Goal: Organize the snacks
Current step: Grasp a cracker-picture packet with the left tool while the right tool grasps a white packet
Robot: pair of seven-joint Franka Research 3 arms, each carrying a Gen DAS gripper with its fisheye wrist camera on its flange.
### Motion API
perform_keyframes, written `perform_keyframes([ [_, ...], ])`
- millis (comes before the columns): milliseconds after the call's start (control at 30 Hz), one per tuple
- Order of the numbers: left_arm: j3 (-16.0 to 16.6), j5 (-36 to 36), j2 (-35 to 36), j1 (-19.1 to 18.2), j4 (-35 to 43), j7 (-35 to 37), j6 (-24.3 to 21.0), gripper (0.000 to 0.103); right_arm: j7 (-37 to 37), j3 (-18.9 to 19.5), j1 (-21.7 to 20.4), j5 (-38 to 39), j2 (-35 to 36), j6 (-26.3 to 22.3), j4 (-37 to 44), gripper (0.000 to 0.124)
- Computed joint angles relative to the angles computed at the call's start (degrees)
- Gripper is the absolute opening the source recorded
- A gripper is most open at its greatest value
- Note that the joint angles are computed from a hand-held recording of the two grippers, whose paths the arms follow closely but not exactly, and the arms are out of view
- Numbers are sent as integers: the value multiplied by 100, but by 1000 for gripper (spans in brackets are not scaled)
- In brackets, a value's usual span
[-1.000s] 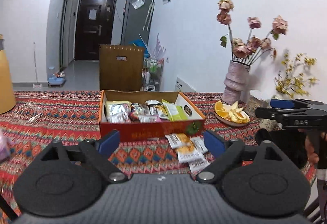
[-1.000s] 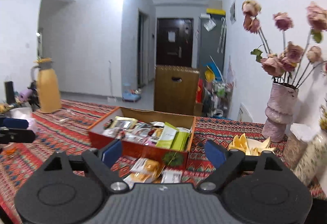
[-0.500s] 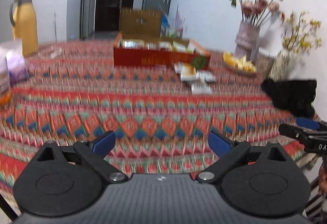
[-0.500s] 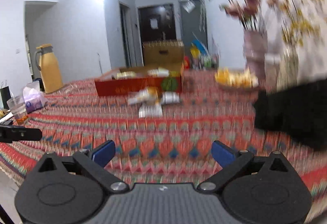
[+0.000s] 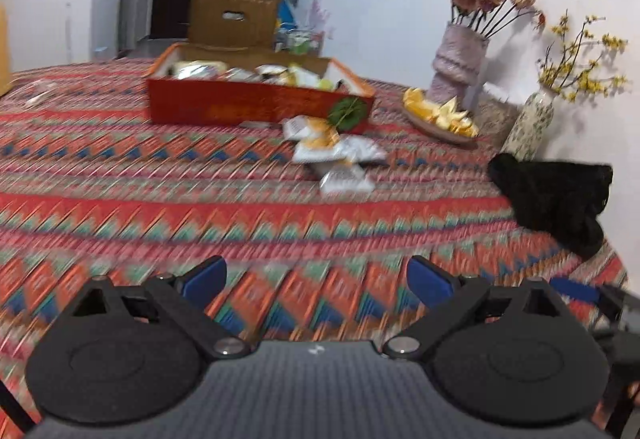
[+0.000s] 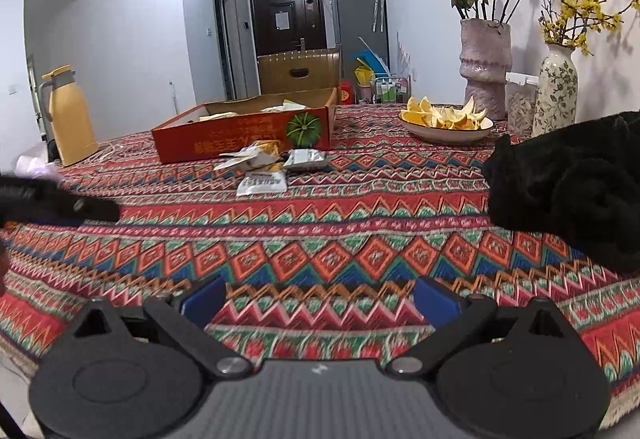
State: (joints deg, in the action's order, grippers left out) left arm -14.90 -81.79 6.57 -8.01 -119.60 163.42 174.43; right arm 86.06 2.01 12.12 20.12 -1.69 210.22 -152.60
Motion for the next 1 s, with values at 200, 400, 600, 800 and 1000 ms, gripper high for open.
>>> perform_keyframes([
  [200,-184,1086,1427,-1,1697,-674,15,88,-587,-97,-105,401,420,-392,809,100],
  [400,1145,3597,3103,-1009,3830,-3528,-662,80,-1206,-220,-156,637,954,-764,1835,99],
  [600,1215,4406,3997,-763,5206,-4699,-1983,48,-372,346,-1165,-1100,1784,-1355,3161,88],
  [800,124,3829,2922,277,3598,-3952,-1316,46,-573,753,-1452,-1081,3238,-2646,5393,75],
  [1000,-87,4118,2239,668,2458,-4102,-336,46,-496,-16,-735,-830,4320,-3669,6969,48],
])
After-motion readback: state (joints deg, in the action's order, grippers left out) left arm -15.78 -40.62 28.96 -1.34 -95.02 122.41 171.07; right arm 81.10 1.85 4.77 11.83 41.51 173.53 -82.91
